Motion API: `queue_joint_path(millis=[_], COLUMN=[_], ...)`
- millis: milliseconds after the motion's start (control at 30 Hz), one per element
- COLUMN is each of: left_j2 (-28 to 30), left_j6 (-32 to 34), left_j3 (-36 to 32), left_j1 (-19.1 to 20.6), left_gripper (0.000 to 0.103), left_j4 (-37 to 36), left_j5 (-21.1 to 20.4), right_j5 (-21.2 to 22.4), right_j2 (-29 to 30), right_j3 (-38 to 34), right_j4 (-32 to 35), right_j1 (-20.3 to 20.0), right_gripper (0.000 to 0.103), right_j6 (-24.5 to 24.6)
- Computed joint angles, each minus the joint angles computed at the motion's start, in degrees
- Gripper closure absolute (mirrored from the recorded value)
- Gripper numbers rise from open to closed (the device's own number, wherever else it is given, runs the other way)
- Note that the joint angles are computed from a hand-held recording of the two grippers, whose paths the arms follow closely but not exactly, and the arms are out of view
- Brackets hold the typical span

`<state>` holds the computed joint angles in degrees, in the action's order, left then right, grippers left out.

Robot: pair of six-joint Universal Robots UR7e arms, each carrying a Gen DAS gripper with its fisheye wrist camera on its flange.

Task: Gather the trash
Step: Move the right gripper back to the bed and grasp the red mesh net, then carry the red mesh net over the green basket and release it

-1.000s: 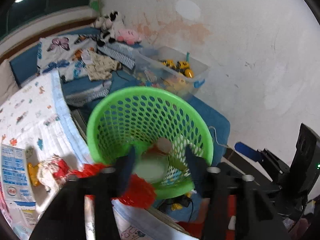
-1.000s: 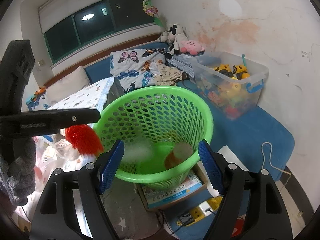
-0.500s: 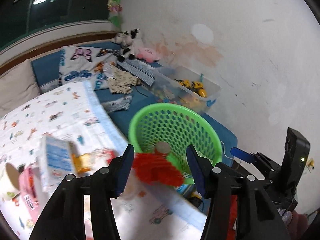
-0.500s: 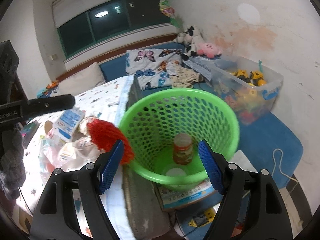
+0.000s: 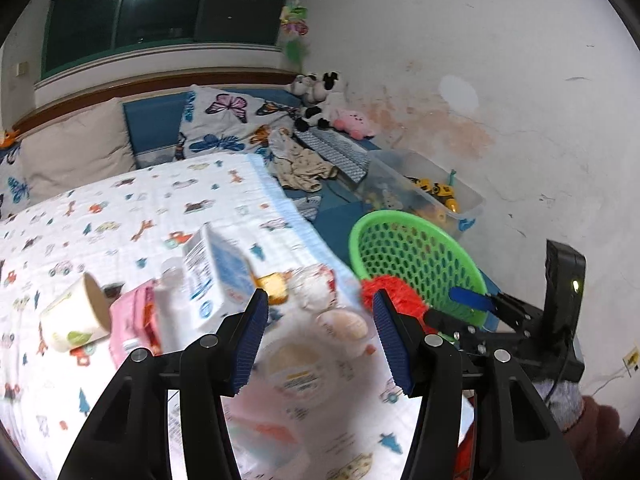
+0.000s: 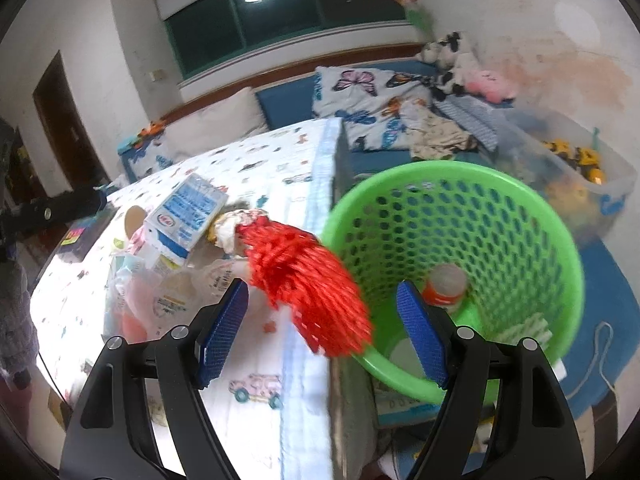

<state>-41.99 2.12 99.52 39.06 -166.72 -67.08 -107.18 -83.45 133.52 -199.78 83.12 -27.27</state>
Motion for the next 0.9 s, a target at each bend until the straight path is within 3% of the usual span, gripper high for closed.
queue_joint_path(millis=[367,700,767,900], left_j2=[-1.6,0.0,0.5,1.5], left_j6=[0.9,2.4,2.7,3.4], left_j3=[4.3,4.0,3.8,3.0], left_j1=[0.4,-0.1,-0.2,-0.3], left_gripper=[0.051,0.051,0.051,0.051], left_j4=[-1.0,0.2,0.5,1.4], left_j5=[1.0,0.3,0.1,-0.1], right_j5=[-0.4,-0.1,0.3,1.4], right_j2=[4.7,4.2,3.9,2.8], right_j3=[-5.3,-4.2,-3.9,-3.0], right_j4=[5.7,4.9,4.8,4.5], right_j1=[-0.7,-0.3,-0.4,-0.8], right_gripper=[0.027,0.056,0.066,0.068], right_j6=[-1.1,-2.6,-2.4,-1.4])
